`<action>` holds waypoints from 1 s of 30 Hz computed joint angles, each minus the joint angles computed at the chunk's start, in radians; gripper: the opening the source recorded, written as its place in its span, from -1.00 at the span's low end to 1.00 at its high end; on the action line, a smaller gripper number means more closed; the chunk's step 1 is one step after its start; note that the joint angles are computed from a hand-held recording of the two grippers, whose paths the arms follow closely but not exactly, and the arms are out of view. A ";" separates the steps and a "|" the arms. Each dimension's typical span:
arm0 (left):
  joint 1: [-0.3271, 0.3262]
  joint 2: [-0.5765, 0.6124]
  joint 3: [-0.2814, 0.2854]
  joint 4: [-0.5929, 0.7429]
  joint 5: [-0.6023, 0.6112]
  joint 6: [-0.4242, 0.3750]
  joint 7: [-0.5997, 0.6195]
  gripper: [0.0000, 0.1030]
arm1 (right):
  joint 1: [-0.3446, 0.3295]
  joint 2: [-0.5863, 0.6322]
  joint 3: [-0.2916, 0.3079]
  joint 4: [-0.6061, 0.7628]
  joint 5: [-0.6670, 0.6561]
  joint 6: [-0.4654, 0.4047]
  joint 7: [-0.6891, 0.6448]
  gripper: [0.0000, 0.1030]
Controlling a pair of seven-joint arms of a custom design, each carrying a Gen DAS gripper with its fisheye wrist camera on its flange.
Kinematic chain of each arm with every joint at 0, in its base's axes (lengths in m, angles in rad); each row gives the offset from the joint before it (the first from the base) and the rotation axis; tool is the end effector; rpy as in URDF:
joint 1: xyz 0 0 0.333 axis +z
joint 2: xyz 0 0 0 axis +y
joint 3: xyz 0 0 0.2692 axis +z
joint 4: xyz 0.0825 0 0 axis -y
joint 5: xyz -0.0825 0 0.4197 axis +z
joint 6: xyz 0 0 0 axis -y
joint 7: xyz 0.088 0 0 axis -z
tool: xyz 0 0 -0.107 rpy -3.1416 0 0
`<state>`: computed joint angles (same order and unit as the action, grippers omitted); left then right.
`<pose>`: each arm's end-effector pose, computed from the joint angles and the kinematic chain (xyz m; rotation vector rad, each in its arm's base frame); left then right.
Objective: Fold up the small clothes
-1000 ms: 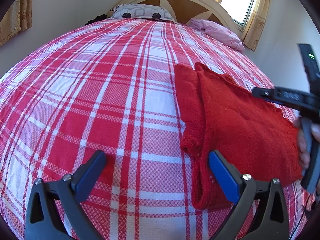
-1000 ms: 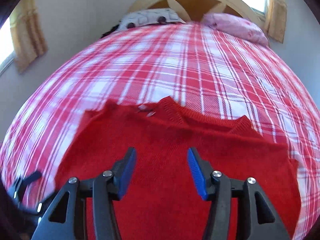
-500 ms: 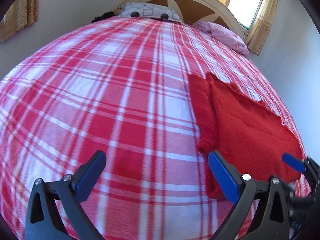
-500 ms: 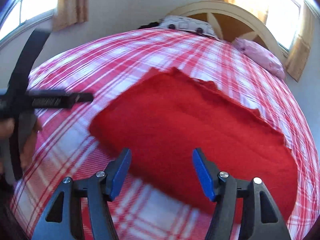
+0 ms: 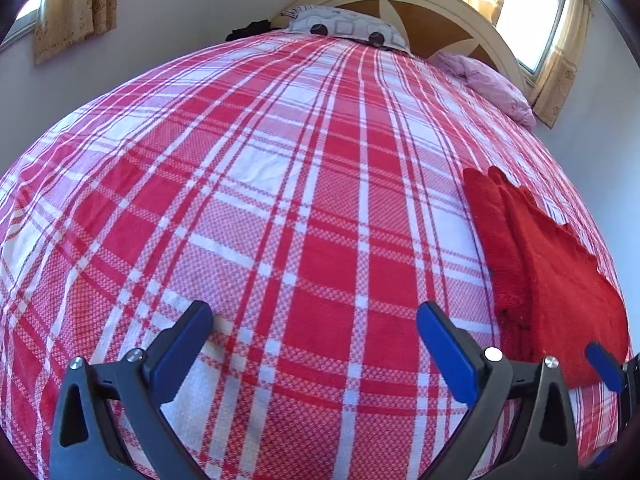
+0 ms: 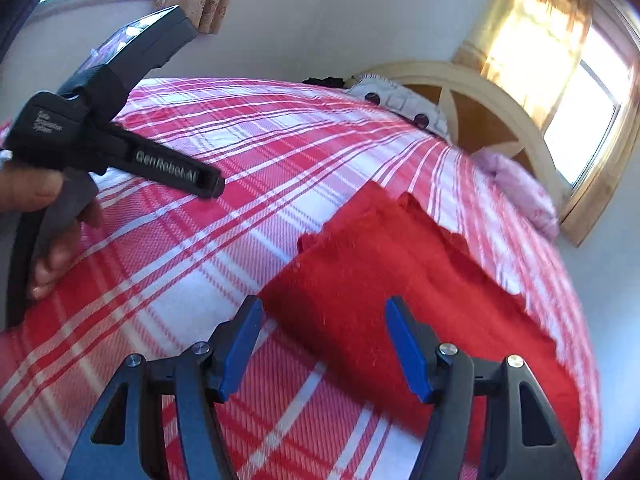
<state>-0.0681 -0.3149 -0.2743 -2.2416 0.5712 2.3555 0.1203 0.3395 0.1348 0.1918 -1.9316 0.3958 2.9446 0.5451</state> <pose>0.5132 -0.1809 0.4810 -2.3598 0.9904 -0.5979 0.5858 0.3100 0.4575 -2.3202 0.4467 -0.7651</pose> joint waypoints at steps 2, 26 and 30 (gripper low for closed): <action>-0.004 0.010 0.000 0.010 -0.001 -0.006 0.019 1.00 | -0.001 0.005 0.013 0.000 0.023 0.002 -0.033 0.25; -0.066 0.613 0.132 0.703 -0.369 0.118 0.624 0.79 | -0.003 0.060 -0.016 0.011 -0.267 0.035 0.306 -0.37; -0.068 0.633 0.145 0.714 -0.404 0.129 0.644 0.70 | 0.001 0.064 -0.020 0.013 -0.269 0.037 0.311 -0.38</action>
<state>-0.1359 0.3179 -0.1294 -1.5273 0.1673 2.4841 0.7642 0.3405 0.1986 0.1714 -1.9186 0.1270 2.9820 0.8558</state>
